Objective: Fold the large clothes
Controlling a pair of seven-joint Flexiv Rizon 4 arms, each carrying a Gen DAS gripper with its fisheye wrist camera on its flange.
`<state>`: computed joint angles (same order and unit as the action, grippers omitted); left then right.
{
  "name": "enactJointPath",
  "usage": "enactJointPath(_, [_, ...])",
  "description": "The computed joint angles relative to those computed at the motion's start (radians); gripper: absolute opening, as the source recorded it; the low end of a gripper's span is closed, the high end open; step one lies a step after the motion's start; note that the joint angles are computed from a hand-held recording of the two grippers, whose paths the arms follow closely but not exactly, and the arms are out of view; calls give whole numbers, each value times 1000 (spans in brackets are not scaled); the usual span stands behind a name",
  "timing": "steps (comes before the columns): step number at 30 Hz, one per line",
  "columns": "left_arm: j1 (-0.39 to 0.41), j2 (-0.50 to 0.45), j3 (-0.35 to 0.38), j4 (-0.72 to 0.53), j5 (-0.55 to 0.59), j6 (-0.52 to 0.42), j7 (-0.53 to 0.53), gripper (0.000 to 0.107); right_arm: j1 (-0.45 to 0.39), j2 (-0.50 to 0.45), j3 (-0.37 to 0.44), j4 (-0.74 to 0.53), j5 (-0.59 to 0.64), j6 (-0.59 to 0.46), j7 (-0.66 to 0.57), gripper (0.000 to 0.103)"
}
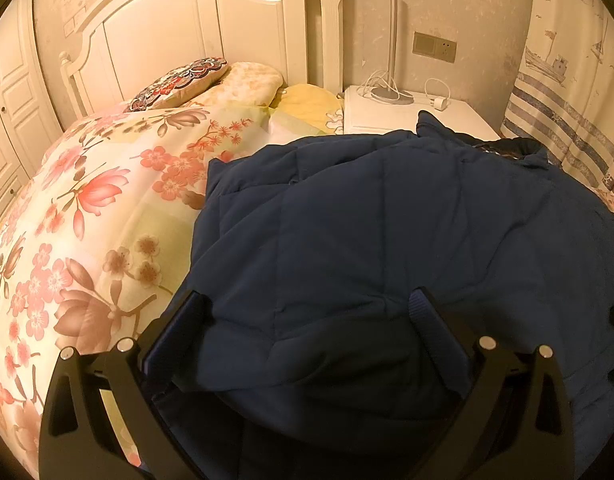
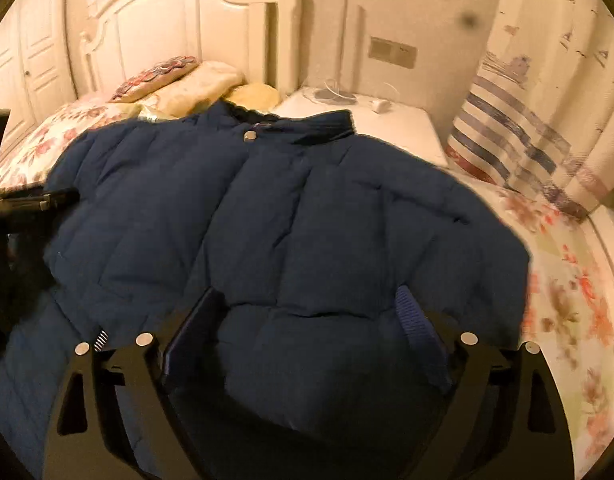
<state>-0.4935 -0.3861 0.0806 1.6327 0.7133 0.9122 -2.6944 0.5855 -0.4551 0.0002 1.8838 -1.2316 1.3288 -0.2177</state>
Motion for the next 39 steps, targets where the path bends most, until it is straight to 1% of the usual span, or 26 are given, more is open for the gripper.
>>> enactJointPath(3, [0, 0, 0, 0, 0, -1, -2, 101, 3, -15, 11, -20, 48, -27, -44, 89])
enactJointPath(5, [0, 0, -1, -1, 0, -3, -1, 101, 15, -15, 3, -21, 46, -44, -51, 89])
enactJointPath(7, [4, 1, -2, 3, -4, 7, 0, 101, 7, -16, 3, -16, 46, -14, -47, 90])
enactJointPath(8, [11, 3, -4, 12, -12, 24, 0, 101, -9, -16, 2, -10, 53, 33, -40, 90])
enactJointPath(9, [16, 10, -2, 26, -16, 47, -6, 101, -11, -7, -13, 2, 41, 70, -8, 89])
enactJointPath(10, [13, 18, 2, 33, -14, 49, -16, 101, -2, 15, -23, 21, 34, 63, 26, 89])
enactJointPath(12, [-24, 62, 13, 55, 15, 8, -91, 100, 5, 67, -39, 67, -43, 86, 132, 89])
enactJointPath(13, [-30, 84, 8, 72, 35, 21, -125, 100, 1, 96, -50, 88, -142, 128, 210, 89])
enactJointPath(14, [-40, 116, -2, 99, 60, 51, -157, 100, -5, 116, -43, 100, -202, 140, 236, 89])
enactJointPath(15, [-44, 136, -20, 112, 75, 59, -159, 101, -5, 139, -20, 121, -228, 129, 205, 89])
enactJointPath(16, [-55, 155, -44, 119, 89, 49, -142, 101, -3, 151, 15, 141, -189, 102, 119, 89])
enactJointPath(18, [-71, 162, -99, 118, 92, 13, -76, 101, -8, 148, 101, 166, -44, 41, -77, 86])
enactJointPath(20, [-59, 122, -149, 110, 14, -7, 51, 101, -2, 105, 187, 157, 182, -61, -290, 84])
enactJointPath(21, [-60, 94, -162, 98, -22, -33, 109, 101, 10, 89, 190, 152, 224, -87, -321, 85])
enactJointPath(22, [-70, 59, -170, 74, -35, -84, 148, 101, 24, 89, 160, 159, 200, -59, -287, 86])
enactJointPath(23, [-90, 53, -154, 71, -7, -79, 121, 101, 28, 94, 163, 161, 237, -60, -302, 86])
enactJointPath(24, [-82, 58, -143, 89, -45, -45, 131, 101, 35, 99, 160, 160, 259, -71, -308, 86])
enactJointPath(26, [-78, 74, -127, 108, -88, -39, 115, 101, 56, 122, 146, 174, 258, -100, -295, 86])
enactJointPath(28, [-98, 107, -105, 124, -50, -60, 62, 101, 64, 165, 115, 211, 187, -97, -212, 87])
enactJointPath(29, [-110, 126, -99, 130, -20, -86, 34, 101, 58, 203, 90, 247, 106, -85, -116, 88])
enactJointPath(31, [-113, 159, -102, 154, 10, -156, -11, 101, 26, 239, 98, 284, 78, -120, -47, 88])
enactJointPath(33, [-92, 180, -110, 196, -19, -180, -28, 101, -15, 239, 135, 303, 171, -151, -79, 90])
enactJointPath(35, [-30, 222, -123, 287, -69, -78, -57, 101, -64, 242, 147, 336, 177, -58, -75, 90])
enactJointPath(37, [-34, 260, -133, 305, -51, -131, -123, 100, -43, 273, 176, 337, 222, -150, -101, 90])
enactJointPath(38, [-35, 291, -143, 325, -31, -129, -164, 100, -36, 289, 179, 343, 190, -162, -69, 90])
enactJointPath(39, [-33, 320, -155, 348, -18, -111, -196, 100, -35, 309, 178, 356, 127, -140, -20, 90])
